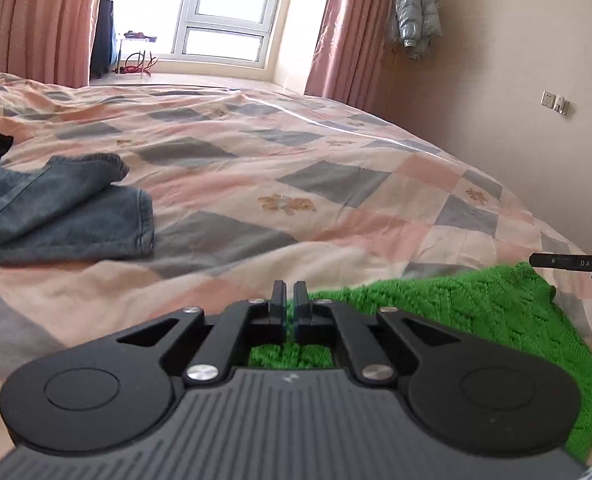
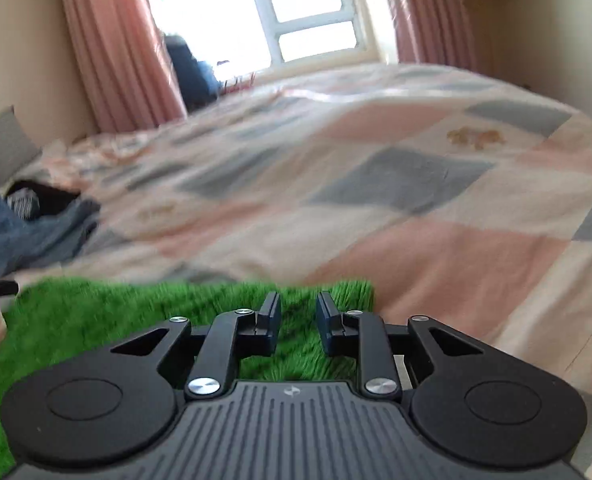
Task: Fold clothes
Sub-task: 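Lower the folded hem onto the vest body with both grippers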
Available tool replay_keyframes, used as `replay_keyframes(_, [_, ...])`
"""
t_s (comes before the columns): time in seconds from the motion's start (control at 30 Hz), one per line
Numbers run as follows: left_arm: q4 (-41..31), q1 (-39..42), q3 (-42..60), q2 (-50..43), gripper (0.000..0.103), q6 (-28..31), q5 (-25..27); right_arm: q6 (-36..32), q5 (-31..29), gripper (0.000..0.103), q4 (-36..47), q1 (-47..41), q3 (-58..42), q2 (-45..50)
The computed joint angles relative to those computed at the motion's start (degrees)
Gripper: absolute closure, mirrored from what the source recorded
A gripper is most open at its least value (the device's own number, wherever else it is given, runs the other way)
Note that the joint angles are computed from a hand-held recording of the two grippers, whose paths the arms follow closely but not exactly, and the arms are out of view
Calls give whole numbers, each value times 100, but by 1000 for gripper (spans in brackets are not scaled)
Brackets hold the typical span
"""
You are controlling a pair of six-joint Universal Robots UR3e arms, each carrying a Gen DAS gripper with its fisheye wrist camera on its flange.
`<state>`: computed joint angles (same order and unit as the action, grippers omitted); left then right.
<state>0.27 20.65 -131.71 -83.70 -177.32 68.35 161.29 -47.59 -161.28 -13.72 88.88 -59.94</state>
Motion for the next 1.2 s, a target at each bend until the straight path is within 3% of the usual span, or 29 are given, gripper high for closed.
replay_keyframes(0.07, [-176, -297, 386, -574, 101, -6, 503, 28, -94, 76, -158, 75, -115, 48])
replay_keyframes(0.13, [-37, -427, 470, -1144, 100, 90, 814, -223, -585, 77, 138, 304, -485, 305])
replay_keyframes(0.2, [316, -438, 262, -1243, 100, 87, 879, -374, -893, 87, 272, 411, -730, 603])
replay_keyframes(0.3, [-46, -611, 209, -714, 100, -52, 1346, -16, -854, 102, 248, 267, -701, 687])
replay_keyframes(0.37, [-404, -803, 187, -210, 101, -166, 1795, 384, -934, 103, 211, 124, -501, 461])
replay_keyframes(0.4, [-632, -915, 148, 121, 100, -275, 2001, 525, -1074, 103, 90, 61, -258, 247])
replay_keyframes(0.43, [-857, -1022, 79, 466, 100, -378, 2141, 650, -1207, 88, -25, -5, -10, 24])
replay_keyframes(0.47, [-1102, -1141, -23, 880, 100, -513, 2203, 700, -1260, 86, -187, -105, 353, -278])
replay_keyframes(0.6, [-1781, -2169, -362, 2030, 98, -1157, 2508, 726, 82, 86, -567, -969, 2384, -1968])
replay_keyframes(0.67, [-1743, -3052, -388, 1902, 97, -1552, 3070, 301, 624, 85, -320, -1289, 3433, -3043])
replay_keyframes(0.77, [-1680, -4425, -276, 1415, 94, -2219, 3942, -573, 861, 84, 468, -1431, 4660, -4670])
replay_keyframes(0.87, [-2067, -5166, 35, 698, 91, -2821, 4615, -1063, 533, 83, 862, -1266, 5463, -5878])
replay_keyframes(0.93, [-2029, -5200, -104, 540, 90, -3041, 4705, -1088, 29, 80, 626, -987, 5741, -5943])
replay_keyframes(1.0, [-2125, -5307, -91, 566, 90, -3157, 4847, -1057, -535, 86, 48, -753, 5954, -5650])
replay_keyframes(1.1, [-2496, -5587, 235, 621, 90, -3289, 5187, -1041, -314, 90, 598, -1100, 6048, -6062])
replay_keyframes(1.2, [-2106, -5674, 250, 643, 90, -3335, 5048, -906, -197, 85, 756, -1134, 6045, -6577])
